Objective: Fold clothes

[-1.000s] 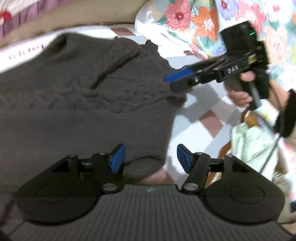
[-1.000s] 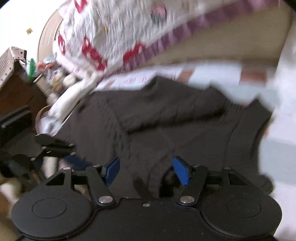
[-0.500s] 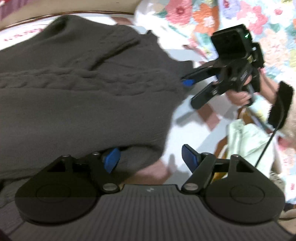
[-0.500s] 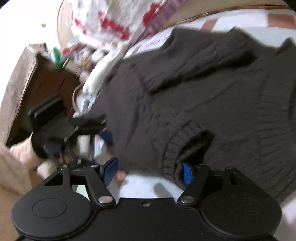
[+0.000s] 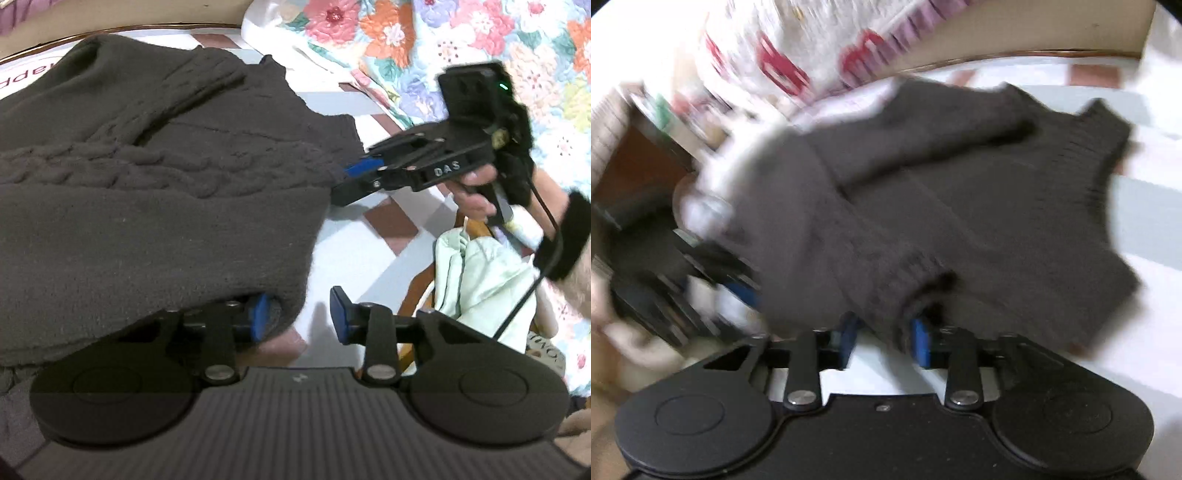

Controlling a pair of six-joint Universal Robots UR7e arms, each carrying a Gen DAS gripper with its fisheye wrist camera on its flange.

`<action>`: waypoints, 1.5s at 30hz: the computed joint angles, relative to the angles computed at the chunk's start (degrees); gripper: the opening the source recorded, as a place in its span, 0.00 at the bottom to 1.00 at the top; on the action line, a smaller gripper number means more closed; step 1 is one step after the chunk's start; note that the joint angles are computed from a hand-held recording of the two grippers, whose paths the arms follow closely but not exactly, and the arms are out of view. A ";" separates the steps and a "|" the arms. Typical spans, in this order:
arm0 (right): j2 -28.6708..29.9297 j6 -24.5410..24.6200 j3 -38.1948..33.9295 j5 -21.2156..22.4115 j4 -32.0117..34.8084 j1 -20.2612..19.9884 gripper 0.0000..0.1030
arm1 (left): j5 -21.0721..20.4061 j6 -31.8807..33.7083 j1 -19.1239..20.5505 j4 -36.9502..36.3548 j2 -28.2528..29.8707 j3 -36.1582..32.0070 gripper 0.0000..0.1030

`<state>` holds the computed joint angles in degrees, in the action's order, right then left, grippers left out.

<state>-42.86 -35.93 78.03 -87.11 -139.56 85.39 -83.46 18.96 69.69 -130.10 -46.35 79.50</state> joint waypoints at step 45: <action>10.40 38.04 4.77 -3.66 -55.42 6.33 0.10 | 10.20 -13.21 1.37 -16.67 -2.93 -4.39 0.59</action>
<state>-32.46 2.11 82.81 -90.77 -194.98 91.72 -73.26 5.75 71.06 -146.77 -49.28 75.11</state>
